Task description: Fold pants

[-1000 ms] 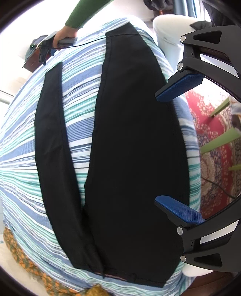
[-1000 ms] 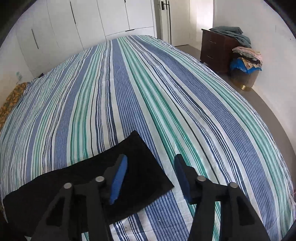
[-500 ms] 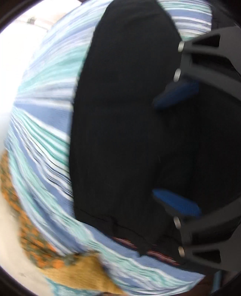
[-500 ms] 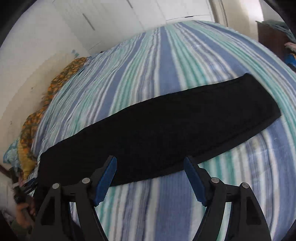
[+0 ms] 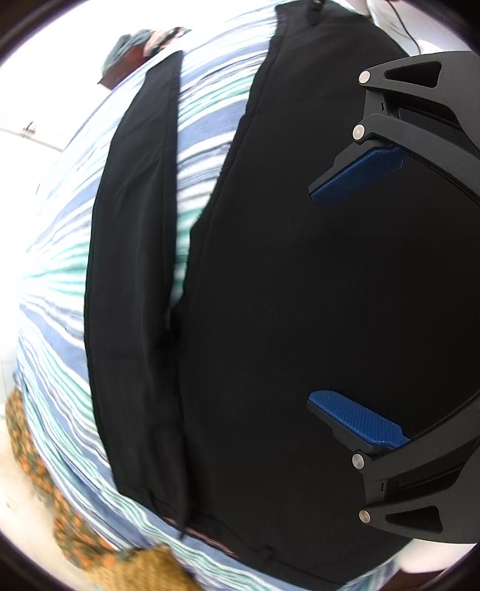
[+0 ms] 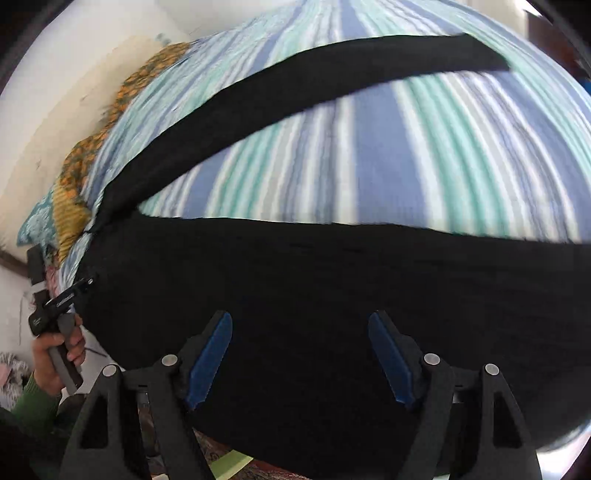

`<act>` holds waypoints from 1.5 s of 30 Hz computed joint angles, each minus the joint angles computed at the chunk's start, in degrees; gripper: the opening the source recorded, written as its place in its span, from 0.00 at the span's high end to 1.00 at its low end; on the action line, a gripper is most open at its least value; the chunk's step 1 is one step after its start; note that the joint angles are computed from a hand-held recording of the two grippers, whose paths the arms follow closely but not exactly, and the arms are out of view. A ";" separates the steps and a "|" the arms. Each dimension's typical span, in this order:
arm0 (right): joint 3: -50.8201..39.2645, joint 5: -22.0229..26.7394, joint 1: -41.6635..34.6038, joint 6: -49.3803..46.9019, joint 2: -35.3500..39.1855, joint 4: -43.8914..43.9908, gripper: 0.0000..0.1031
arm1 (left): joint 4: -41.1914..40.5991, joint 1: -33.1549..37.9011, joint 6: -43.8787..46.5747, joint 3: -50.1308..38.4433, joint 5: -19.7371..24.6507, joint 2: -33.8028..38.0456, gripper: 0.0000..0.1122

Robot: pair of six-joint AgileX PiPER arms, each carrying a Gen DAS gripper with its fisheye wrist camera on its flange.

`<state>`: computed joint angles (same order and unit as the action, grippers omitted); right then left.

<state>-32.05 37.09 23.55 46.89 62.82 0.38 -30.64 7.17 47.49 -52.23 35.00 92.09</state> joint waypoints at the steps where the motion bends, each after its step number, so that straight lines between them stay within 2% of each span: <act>1: 1.33 3.30 -0.46 4.85 -3.90 -3.28 0.26 | -0.44 -0.50 -0.52 -1.56 0.14 0.59 0.09; 2: 1.29 6.78 -1.39 7.70 -6.44 -5.59 0.26 | -1.21 -0.77 -1.16 -2.93 -0.03 1.04 0.09; 4: -1.30 11.35 -5.80 6.53 -7.42 -7.24 0.26 | -2.94 -1.33 -2.59 -7.91 -0.77 3.88 0.09; 6: -6.88 11.53 -9.55 2.84 -4.03 -8.13 0.26 | -0.23 -2.78 -7.23 -13.50 -4.93 7.55 0.09; 9: -19.16 7.36 -11.88 -4.13 6.50 -5.49 0.26 | 11.84 -4.98 -23.01 -22.04 -9.87 13.69 0.09; 10: -23.58 5.33 -12.44 -8.23 10.37 -2.25 0.25 | 14.79 -4.81 -27.22 -24.83 -10.29 15.94 0.09; 12: -34.88 2.84 -11.81 -16.45 21.11 5.68 0.12 | 19.04 -3.90 -33.04 -29.32 -10.11 20.23 0.09; 14: -46.34 2.35 -11.79 -27.19 32.57 17.14 0.12 | 22.79 -2.83 -38.19 -31.24 -9.30 23.12 0.09; 16: -56.50 2.38 -11.26 -35.89 43.20 26.28 0.12 | 22.14 -1.34 -38.24 -31.99 -8.33 25.80 0.09; 17: -62.11 4.02 -11.03 -37.91 48.26 27.42 0.12 | 21.40 -0.58 -36.92 -30.86 -9.28 26.25 0.09; 19: -71.48 7.57 -11.74 -41.63 56.64 28.30 0.12 | 13.05 0.87 -28.06 -26.24 -14.39 25.33 0.09; 21: -76.81 9.96 -13.34 -43.41 62.11 24.80 0.12 | 9.20 1.29 -24.23 -24.93 -16.16 25.31 0.09; 23: -78.07 11.95 -16.72 -44.64 64.65 20.21 0.12 | 14.41 0.31 -29.00 -25.44 -16.70 26.03 0.09; 26: -75.79 12.27 -24.77 -44.38 65.07 12.52 0.13 | 19.62 -1.02 -33.85 -23.62 -19.76 25.90 0.09; 28: -71.78 10.78 -32.65 -44.30 62.63 8.45 0.14 | 17.71 -0.94 -32.06 -22.70 -21.14 25.76 0.09; 31: -72.61 13.46 -43.32 -32.56 60.92 -4.91 0.15 | 12.56 -0.36 -27.02 -22.34 -22.06 26.02 0.09; 33: -73.17 12.82 -49.72 -29.39 59.11 -4.92 0.16 | 10.81 -0.49 -25.49 -21.25 -23.29 25.59 0.09; 35: -75.34 11.88 -54.20 -33.82 58.67 1.72 0.16 | 9.67 -0.48 -24.36 -21.06 -23.98 25.80 0.09; 37: -82.34 15.53 -55.33 -39.47 62.03 7.39 0.19 | 7.75 -0.34 -22.41 -20.77 -24.33 25.75 0.09; 38: -88.06 19.55 -54.95 -40.83 65.20 8.52 0.25 | 6.29 -0.23 -20.95 -20.68 -24.43 25.78 0.09; 39: -93.79 23.01 -53.87 -40.80 68.69 8.47 0.34 | 4.59 -0.14 -19.28 -20.53 -24.63 25.81 0.09; 41: -102.96 29.13 -51.57 -39.57 74.51 6.67 0.39 | 3.29 -0.06 -17.93 -20.65 -24.90 26.08 0.09; 44: -105.87 30.81 -49.14 -36.71 78.10 2.49 0.41 | 1.92 -0.02 -16.59 -20.78 -25.08 26.37 0.09; 45: -104.10 29.83 -49.05 -36.58 77.61 3.00 0.58 | 0.74 0.06 -15.47 -20.86 -25.06 26.50 0.09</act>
